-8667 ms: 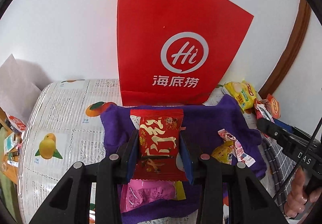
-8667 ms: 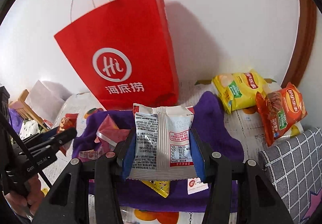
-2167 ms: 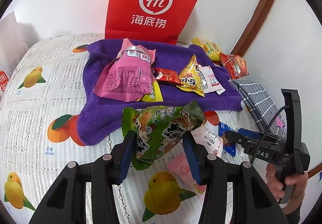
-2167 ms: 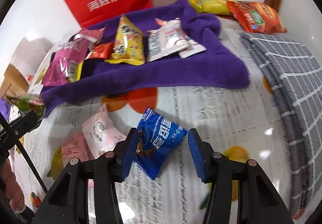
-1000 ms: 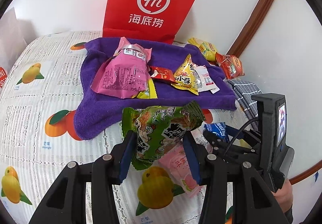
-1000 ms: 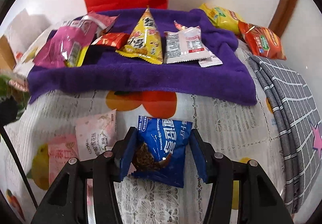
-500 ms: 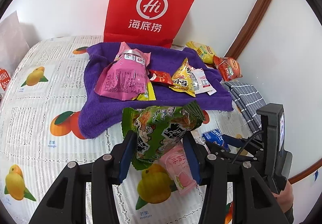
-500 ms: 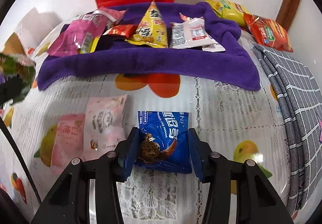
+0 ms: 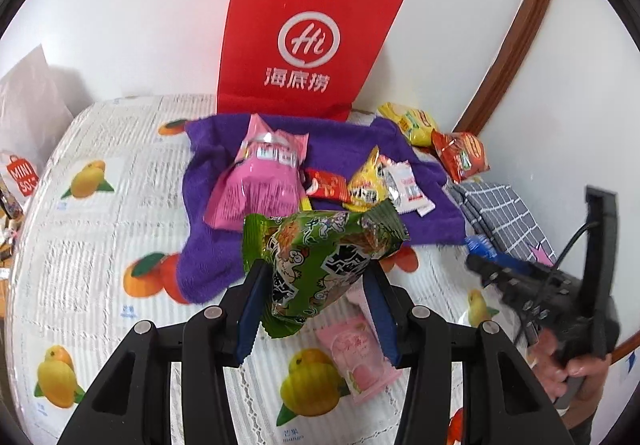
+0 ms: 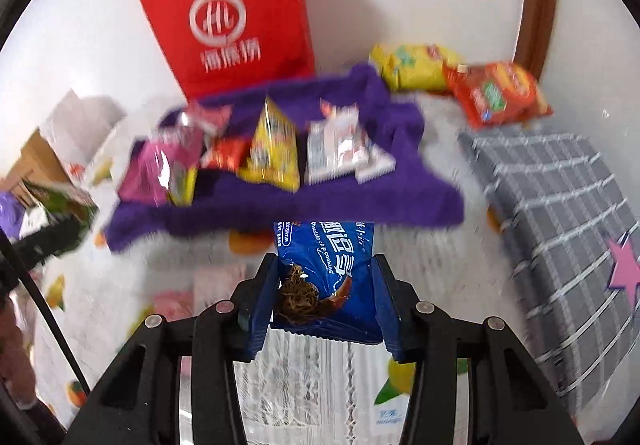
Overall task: Organize snacks
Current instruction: 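Carry the green snack bag and blue packet toward the purple towel, then lower the blue packet onto the towel with the right tool while the left tool holds the green bag above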
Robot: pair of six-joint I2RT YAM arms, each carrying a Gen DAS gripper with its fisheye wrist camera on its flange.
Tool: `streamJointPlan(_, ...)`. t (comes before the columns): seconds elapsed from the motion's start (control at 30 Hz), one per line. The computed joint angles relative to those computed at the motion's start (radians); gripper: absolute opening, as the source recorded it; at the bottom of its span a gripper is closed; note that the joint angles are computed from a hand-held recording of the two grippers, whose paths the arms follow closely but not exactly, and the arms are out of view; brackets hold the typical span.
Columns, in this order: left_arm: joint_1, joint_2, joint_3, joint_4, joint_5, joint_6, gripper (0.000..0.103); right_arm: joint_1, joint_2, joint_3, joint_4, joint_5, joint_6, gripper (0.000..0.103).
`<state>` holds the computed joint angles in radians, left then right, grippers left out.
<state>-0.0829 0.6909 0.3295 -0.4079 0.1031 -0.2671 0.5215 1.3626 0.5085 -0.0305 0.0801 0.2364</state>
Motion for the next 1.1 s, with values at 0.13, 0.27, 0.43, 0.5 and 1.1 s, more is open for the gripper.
streamJointPlan(0.13,-0.028,0.036,0.061,-0.01,-0.049,0.003,0.046,-0.019,-0.012,0.086,-0.052,-0.003,-0.029,0.046)
streamJointPlan(0.27,-0.047,0.101,0.122,-0.002,-0.079,0.012,0.046,-0.015,0.016,0.164,-0.072,0.003,-0.06,0.046)
streamJointPlan(0.43,-0.059,0.185,0.193,0.027,-0.117,0.025,0.046,-0.023,0.083,0.26,-0.087,-0.026,-0.087,0.046)
streamJointPlan(0.5,-0.05,0.226,0.22,0.05,-0.111,0.03,0.046,-0.035,0.13,0.311,-0.096,-0.056,-0.079,0.046)
streamJointPlan(1.1,0.023,0.555,0.362,0.228,-0.091,0.046,0.046,-0.049,0.457,0.682,-0.185,-0.105,-0.098,0.046)
